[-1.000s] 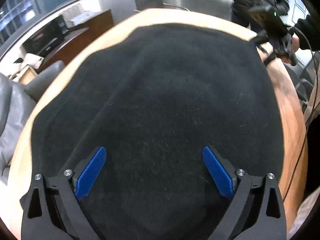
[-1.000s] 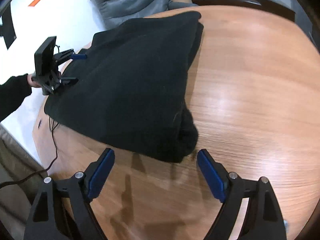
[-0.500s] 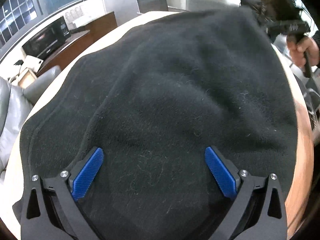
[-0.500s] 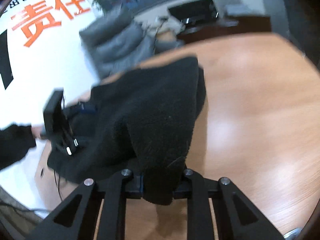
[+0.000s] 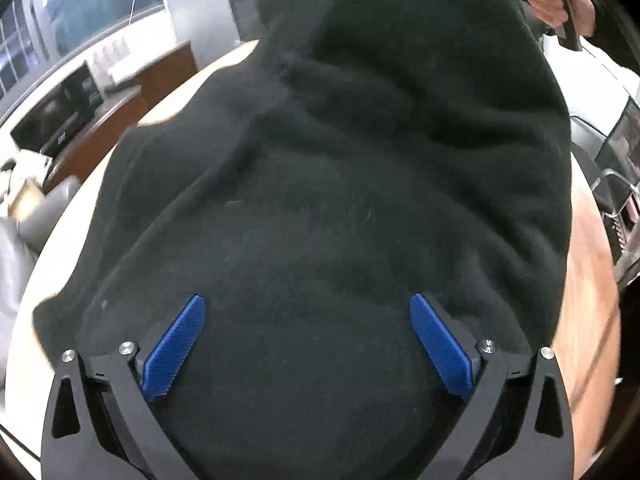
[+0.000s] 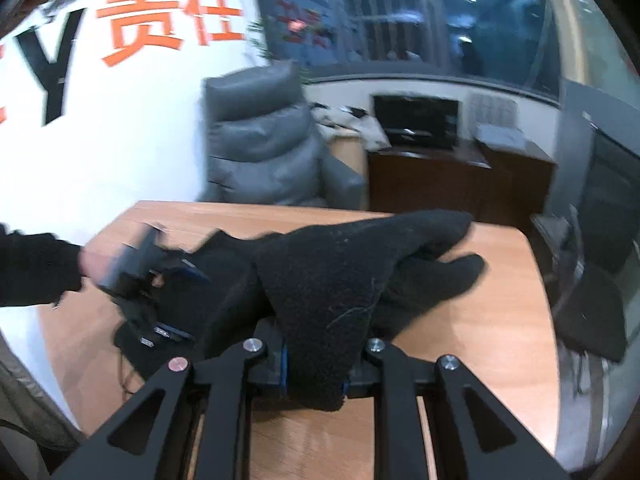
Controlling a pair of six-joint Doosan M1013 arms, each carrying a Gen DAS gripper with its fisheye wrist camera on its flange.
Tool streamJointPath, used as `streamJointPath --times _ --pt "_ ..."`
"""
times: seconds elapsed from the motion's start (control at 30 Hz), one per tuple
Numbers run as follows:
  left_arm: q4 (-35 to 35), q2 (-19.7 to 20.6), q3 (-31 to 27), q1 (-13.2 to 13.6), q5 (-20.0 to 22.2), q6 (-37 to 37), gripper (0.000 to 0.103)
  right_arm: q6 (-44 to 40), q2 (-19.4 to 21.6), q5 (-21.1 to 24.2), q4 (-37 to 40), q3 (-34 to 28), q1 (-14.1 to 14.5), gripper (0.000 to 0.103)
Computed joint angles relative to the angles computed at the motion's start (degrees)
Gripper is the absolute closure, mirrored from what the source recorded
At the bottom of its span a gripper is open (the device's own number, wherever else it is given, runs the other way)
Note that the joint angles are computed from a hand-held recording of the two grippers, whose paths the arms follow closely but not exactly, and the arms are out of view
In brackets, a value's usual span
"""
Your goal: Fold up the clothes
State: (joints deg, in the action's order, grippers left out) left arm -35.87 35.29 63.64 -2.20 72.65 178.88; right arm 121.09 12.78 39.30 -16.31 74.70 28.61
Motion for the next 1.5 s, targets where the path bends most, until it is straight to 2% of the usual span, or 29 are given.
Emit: streamJointPath --times 0.1,0.2,0.23,0.33,0.43,0.53,0.73,0.83,0.87,0.9,1.0,1.07,1.1,1.13,1.2,1.23,1.3,1.4,1.5 --pt "-2.46 -1.42 3.01 -1.04 -1.78 -2.7 0.0 -12.78 1.69 -1.21 9.11 -2.93 0.7 0.085" --pt "-4.87 -2.8 5.74 -1.98 -3.97 -6.04 0.0 -27.53 4.37 3.14 19.15 -6.95 1.45 0.085" --pt "-6.38 -3.2 6.51 -2.06 -4.15 -7.41 0.001 -29.49 4.98 4.59 20.26 -7.74 1.71 0.085" --pt "-13.15 -2.91 7.18 0.1 -0.01 -10.15 0.001 -34.3 5.86 8.78 24.54 -8.62 1.62 0.084" --pt "-19.14 -1.08 5.99 1.83 4.98 -15.84 0.001 -38.17 6.51 10.9 29.11 -9.42 1.13 0.085" --pt "-19.01 -1.7 6.69 3.0 6.6 -14.14 0.001 -40.98 7.41 12.6 31.52 -10.04 1.3 0.084" --pt "-14.32 -4.69 6.49 7.62 7.54 -13.28 0.0 -40.84 10.85 16.39 29.27 -13.58 2.4 0.084" --pt "-12.37 -7.0 7.03 10.22 5.66 -13.71 0.0 -41.88 14.35 21.8 23.09 -17.63 4.58 0.084" --pt "-11.43 -7.41 6.79 10.92 6.83 -13.58 0.0 -42.96 15.46 23.35 20.43 -18.86 5.59 0.084" --pt "-11.95 -6.22 4.64 10.02 5.0 -15.38 0.0 -43.68 16.35 24.31 18.53 -19.85 6.23 0.083" --pt "-12.23 -2.18 -3.49 7.66 4.88 -19.82 0.0 -45.91 18.65 27.54 9.94 -22.74 8.98 0.079" --pt "-13.73 -1.06 -6.71 6.26 5.54 -20.67 0.0 -47.15 19.39 28.9 4.8 -23.71 10.58 0.066" --pt "-14.78 -0.82 -7.66 5.66 5.78 -20.52 0.0 -47.07 19.26 28.76 3.42 -23.59 11.1 0.06" --pt "-16.23 -0.53 -8.47 5.4 6.3 -19.94 0.0 -46.52 18.57 28.04 4.05 -23.06 11.23 0.043" --pt "-19.02 0.15 -10.29 4.81 7.29 -18.97 0.0 -45.45 17.23 26.59 5.28 -22.07 11.5 0.029" --pt "-19.94 0.8 -11.83 4.27 7.64 -18.97 0.0 -44.61 16.47 25.71 5.91 -21.47 11.54 0.025" --pt "-20.76 2.56 -15.62 3.37 9.27 -19.72 0.0 -41.36 13.96 22.37 9.14 -19.12 10.67 0.025" --pt "-23.09 5.6 -21.13 1.72 14.23 -20.34 0.0 -35.79 10.08 16.22 16.07 -14.95 8.12 0.024" --pt "-23.41 8.8 -25.97 -0.29 18.57 -22.58 0.0 -33.31 7.99 11.37 27.75 -11.18 4.3 0.024"
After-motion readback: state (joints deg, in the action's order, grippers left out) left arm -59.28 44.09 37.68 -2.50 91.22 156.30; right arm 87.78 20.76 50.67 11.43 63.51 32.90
